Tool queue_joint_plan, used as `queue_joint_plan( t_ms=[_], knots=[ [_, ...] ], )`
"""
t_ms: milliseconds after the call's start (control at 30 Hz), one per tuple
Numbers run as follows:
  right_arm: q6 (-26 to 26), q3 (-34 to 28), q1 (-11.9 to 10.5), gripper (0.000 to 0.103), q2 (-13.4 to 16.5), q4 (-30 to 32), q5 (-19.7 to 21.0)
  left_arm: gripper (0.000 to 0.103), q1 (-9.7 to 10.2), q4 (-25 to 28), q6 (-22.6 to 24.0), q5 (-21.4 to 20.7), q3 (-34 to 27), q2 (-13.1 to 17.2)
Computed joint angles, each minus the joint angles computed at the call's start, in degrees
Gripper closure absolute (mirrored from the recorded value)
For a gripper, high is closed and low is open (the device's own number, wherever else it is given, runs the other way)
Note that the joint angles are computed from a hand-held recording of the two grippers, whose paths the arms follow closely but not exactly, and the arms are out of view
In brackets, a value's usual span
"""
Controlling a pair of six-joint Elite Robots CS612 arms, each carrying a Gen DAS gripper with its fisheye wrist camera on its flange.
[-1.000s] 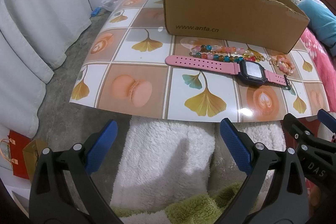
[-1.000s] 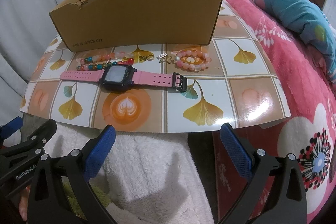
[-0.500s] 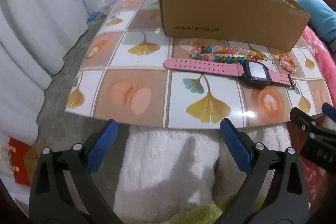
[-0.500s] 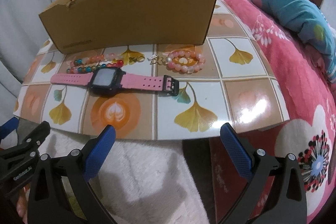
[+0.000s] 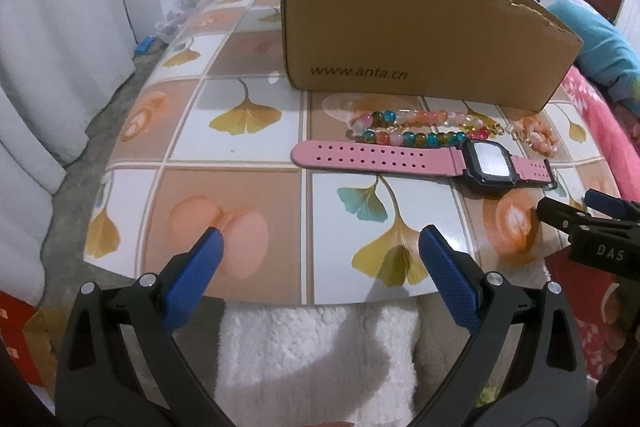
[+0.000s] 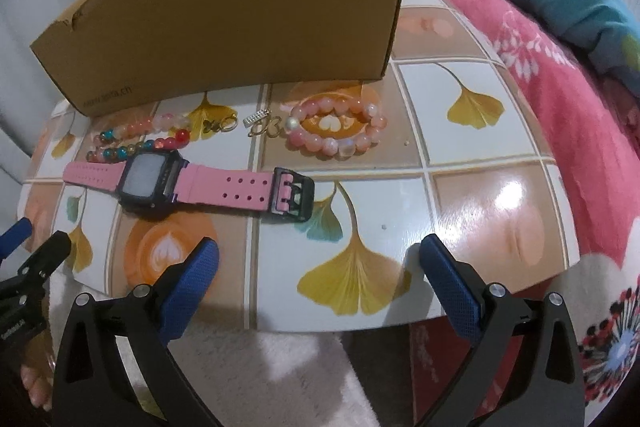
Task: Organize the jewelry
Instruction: 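Move the left tool toward the pink watch strap and close on it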
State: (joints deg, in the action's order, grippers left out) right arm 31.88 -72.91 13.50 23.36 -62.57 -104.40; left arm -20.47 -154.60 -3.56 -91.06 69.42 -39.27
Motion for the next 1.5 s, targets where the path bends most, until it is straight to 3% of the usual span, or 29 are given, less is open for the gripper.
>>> queue_joint_plan(
  t_ms=[233, 400, 600, 733, 833, 900, 933, 967, 1100, 1267, 1367, 1500],
  knots=[
    [-0.43, -0.02, -0.04, 0.006, 0.06, -0.34, -0.07, 0.008, 0.06, -2.59, 0.77, 1.15, 0.15, 0.71],
    [-2.18, -0.97, 0.0, 0.006, 0.73, -1.36, -0.1, 0.008, -0.2, -1.62, 1.66, 2.66, -0.31, 0.87],
    [-2.77, -0.91, -0.59, 0.006, -0.04, -0.18, 2.16, 0.008, -0.09, -2.73, 2.13, 1.89, 0.43, 0.51],
    [-6.92, -2.29, -0.4, 0.006, 0.44, -4.79, 2.12, 0.008, 0.69, -8.76, 3.3, -2.3, 2.19, -0.09],
    [-10.5, -2.48, -0.64, 0.006, 0.63, -7.48, 4.59, 0.008, 0.47, -14.16, 7.4, -1.27, 2.95, -0.28],
    [-11.81, -2.3, -1.02, 0.007, 0.73, -9.02, 7.41, 0.018, 0.34, -15.45, 9.77, -0.95, 2.58, -0.11],
    [-12.28, -2.1, -1.26, 0.01, 0.74, -9.7, 8.93, 0.031, 0.38, -14.98, 10.13, -1.19, 2.05, 0.06],
    [-12.47, -2.09, -1.35, 0.014, 0.82, -10.11, 9.91, 0.037, 0.51, -13.65, 10.07, -1.82, 1.04, 0.42],
    [-12.98, -0.95, -1.83, 0.024, 0.95, -13.17, 14.38, 0.058, 1.04, -8.89, 7.61, -3.84, -2.74, 1.88],
    [-11.28, 0.27, -2.53, 0.041, 1.16, -16.07, 19.67, 0.085, 1.12, -4.85, 4.25, -2.34, -6.75, 3.84],
    [-9.32, 0.92, -3.38, 0.047, 1.38, -16.83, 25.22, 0.092, 0.93, -3.79, 4.65, -1.14, -8.01, 4.64],
    [-9.34, 1.15, -3.85, 0.047, 1.6, -16.69, 28.25, 0.103, 0.77, -0.41, 5.11, -0.43, -8.95, 5.14]
  ],
)
